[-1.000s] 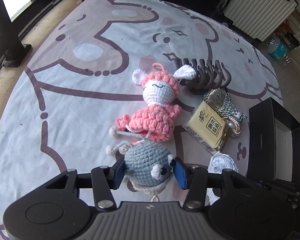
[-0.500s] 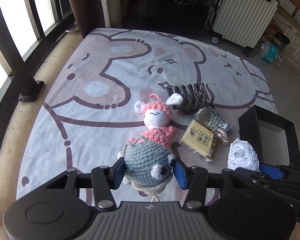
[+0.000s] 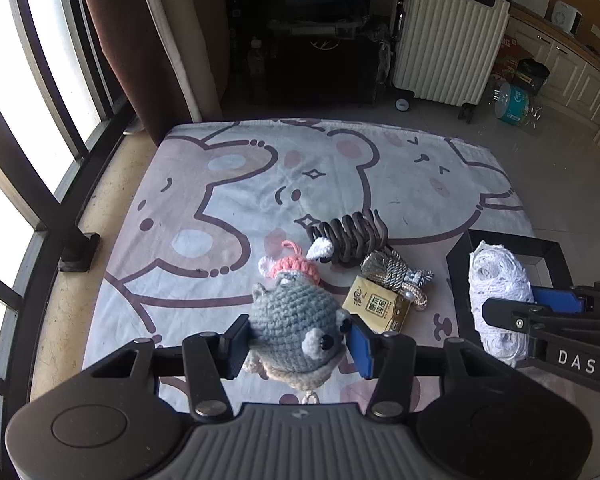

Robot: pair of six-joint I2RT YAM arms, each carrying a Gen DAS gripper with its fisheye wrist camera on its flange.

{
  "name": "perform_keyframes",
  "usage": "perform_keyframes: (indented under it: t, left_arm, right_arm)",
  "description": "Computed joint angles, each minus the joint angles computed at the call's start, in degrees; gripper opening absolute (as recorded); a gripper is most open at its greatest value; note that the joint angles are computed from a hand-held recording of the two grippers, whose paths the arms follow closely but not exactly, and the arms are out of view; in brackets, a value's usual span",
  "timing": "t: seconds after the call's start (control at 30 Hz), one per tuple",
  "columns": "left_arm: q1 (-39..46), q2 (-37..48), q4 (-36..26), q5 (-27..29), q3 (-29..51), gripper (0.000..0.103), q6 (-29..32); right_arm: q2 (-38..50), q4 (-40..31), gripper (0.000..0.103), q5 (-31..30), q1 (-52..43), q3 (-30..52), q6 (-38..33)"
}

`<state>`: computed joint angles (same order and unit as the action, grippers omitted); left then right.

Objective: Organize objects
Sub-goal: 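Carry the lace puff with the right tool over the box while the left tool carries the grey toy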

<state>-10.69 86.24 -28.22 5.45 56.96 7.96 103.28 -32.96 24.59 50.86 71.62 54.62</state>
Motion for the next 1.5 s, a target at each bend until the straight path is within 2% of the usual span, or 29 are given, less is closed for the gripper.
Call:
perform_keyframes:
  t: [0.3,0.63,1.03,1.5]
  left_arm:
    - [-2.09,-1.72,-2.23,-1.07,2.89,0.052,-0.78]
    - [-4.85,-2.3,-2.38,-2.23,3.83,0.052,-2.65]
    - [-15.85,1.3,-0.45,-4.22,5.61,0.052,-7.83]
    - [-25.28,9.08,4.75,-2.46,7.19,0.052,-13.55]
  right_arm:
    - [-3.71,-3.98,0.036,2.84,-0.08,0.87,1.18]
    - [-6.55,-4.76,0.036,4.11,-0.09,-0.55,1.43]
    - [-14.41,-4.44,0.036,4.88,-3.03,-9.69,2.46]
    - [-24.11,-5.5,0.036,6.12,-7.94,-21.79,6.37]
